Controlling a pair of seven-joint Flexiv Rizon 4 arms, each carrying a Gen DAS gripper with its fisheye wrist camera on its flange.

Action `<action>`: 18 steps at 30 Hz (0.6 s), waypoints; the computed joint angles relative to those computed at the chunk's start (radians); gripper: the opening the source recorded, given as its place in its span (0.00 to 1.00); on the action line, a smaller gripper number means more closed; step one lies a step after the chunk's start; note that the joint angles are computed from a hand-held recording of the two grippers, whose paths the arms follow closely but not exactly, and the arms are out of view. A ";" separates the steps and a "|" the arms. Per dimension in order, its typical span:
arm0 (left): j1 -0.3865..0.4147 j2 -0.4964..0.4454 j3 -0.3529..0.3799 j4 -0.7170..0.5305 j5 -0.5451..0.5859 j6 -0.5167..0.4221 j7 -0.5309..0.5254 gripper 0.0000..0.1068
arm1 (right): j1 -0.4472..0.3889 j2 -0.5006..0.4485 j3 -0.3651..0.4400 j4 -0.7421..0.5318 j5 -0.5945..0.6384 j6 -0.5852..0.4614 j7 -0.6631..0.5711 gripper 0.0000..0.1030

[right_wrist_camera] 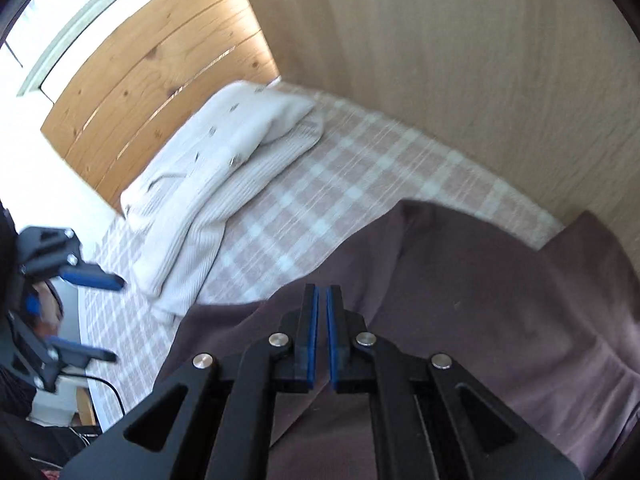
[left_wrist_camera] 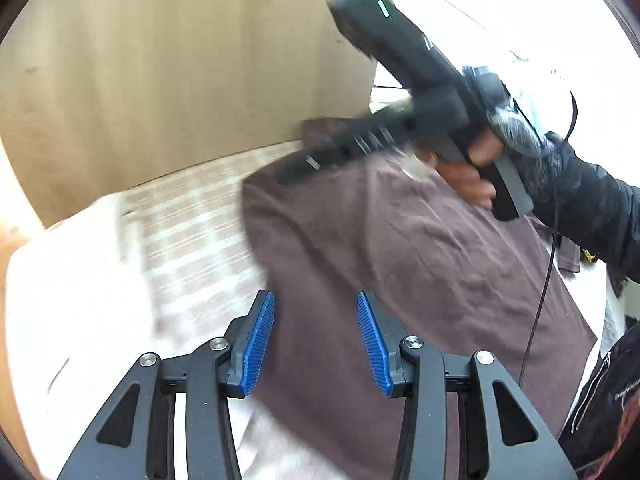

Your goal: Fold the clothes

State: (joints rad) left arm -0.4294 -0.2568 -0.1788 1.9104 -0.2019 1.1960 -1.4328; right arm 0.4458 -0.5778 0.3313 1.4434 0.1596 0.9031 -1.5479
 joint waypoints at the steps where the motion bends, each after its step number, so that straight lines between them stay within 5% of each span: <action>1: -0.019 0.045 0.031 0.026 0.041 -0.019 -0.056 0.39 | 0.019 0.002 -0.018 0.021 -0.025 0.009 0.017 0.05; 6: -0.056 0.294 0.055 0.167 0.250 -0.180 -0.362 0.39 | 0.077 0.040 -0.077 0.093 -0.123 0.051 0.162 0.05; 10: -0.082 0.470 -0.001 0.329 0.218 -0.234 -0.542 0.40 | 0.053 0.108 0.001 0.119 -0.092 0.032 0.126 0.10; 14: -0.142 0.525 -0.073 0.466 0.140 -0.162 -0.729 0.40 | 0.108 0.160 0.001 0.146 -0.138 -0.029 0.142 0.19; 18: -0.182 0.468 -0.136 0.518 0.141 -0.021 -0.900 0.40 | 0.123 0.198 0.024 0.151 -0.108 -0.126 0.147 0.20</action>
State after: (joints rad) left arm -0.6111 0.2111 -0.3148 2.4284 -0.0610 1.1748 -2.3325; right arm 0.5692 -0.3799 0.3557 1.5944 0.0512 0.7771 -1.4006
